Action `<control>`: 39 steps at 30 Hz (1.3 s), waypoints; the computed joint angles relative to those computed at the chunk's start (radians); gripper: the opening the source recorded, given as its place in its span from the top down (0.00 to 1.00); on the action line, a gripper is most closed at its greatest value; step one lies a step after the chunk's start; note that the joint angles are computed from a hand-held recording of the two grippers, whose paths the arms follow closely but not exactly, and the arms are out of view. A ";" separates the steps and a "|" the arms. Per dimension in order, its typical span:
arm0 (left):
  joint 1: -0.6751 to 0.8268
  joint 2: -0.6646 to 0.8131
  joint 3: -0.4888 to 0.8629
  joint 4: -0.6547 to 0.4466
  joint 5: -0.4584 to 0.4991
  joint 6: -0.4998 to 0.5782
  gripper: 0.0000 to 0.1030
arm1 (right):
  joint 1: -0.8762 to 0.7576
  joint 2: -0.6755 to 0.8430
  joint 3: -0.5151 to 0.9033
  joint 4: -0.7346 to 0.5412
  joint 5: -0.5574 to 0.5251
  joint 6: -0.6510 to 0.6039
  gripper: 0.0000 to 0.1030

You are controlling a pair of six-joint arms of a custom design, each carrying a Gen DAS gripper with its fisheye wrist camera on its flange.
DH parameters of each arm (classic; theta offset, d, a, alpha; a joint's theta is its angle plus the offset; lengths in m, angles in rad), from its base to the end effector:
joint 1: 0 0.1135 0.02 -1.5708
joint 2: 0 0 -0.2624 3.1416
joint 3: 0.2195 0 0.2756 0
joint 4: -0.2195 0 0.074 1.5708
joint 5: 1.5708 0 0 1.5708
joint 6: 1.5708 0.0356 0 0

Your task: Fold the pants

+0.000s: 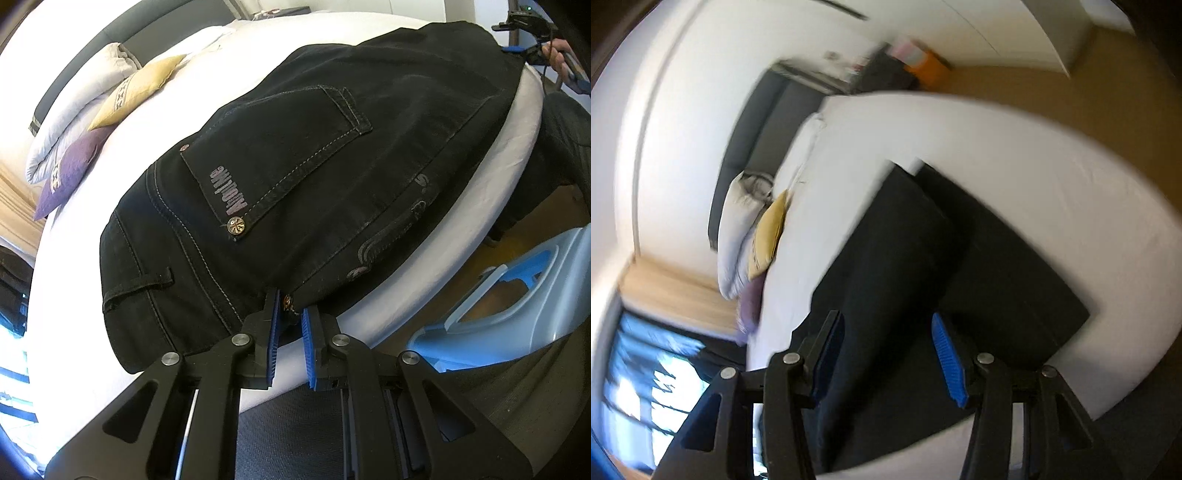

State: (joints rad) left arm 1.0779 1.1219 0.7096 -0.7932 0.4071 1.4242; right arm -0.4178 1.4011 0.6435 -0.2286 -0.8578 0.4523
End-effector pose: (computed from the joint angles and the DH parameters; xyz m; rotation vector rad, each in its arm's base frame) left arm 0.1140 0.1825 0.1974 0.5518 2.5728 0.2905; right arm 0.2541 -0.0833 0.1498 0.7016 2.2816 1.0935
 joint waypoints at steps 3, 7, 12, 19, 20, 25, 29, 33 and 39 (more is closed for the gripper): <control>-0.040 -0.012 -0.004 0.009 -0.029 -0.042 0.89 | 0.029 0.013 -0.022 0.044 -0.020 0.030 0.49; -0.079 -0.013 -0.007 0.025 -0.058 -0.076 0.89 | 0.080 0.005 0.015 0.009 0.028 0.021 0.92; -0.090 -0.021 -0.015 0.035 -0.065 -0.087 0.89 | 0.179 -0.022 0.162 -0.091 0.154 -0.006 0.92; -0.097 -0.026 -0.018 0.038 -0.070 -0.106 0.89 | 0.320 0.246 0.576 -0.364 0.263 -0.128 0.19; -0.093 -0.027 -0.019 0.037 -0.068 -0.105 0.89 | 0.311 0.250 0.583 -0.359 0.225 -0.143 0.19; -0.084 -0.006 -0.014 0.046 -0.060 -0.107 0.89 | 0.123 0.084 0.333 -0.054 0.010 -0.001 0.17; -0.096 0.006 -0.001 0.042 -0.072 -0.104 0.89 | 0.027 0.065 0.230 -0.071 0.029 -0.036 0.29; -0.103 0.004 0.002 0.045 -0.086 -0.110 0.89 | 0.025 0.088 0.179 -0.027 -0.024 -0.021 0.37; -0.112 0.001 -0.005 0.050 -0.095 -0.120 0.89 | 0.057 0.223 0.200 0.087 -0.067 0.173 0.37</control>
State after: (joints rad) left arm 0.9655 1.1225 0.7042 -0.7429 0.3124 1.3045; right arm -0.3610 1.6239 0.8432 -0.1420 -0.9244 0.6255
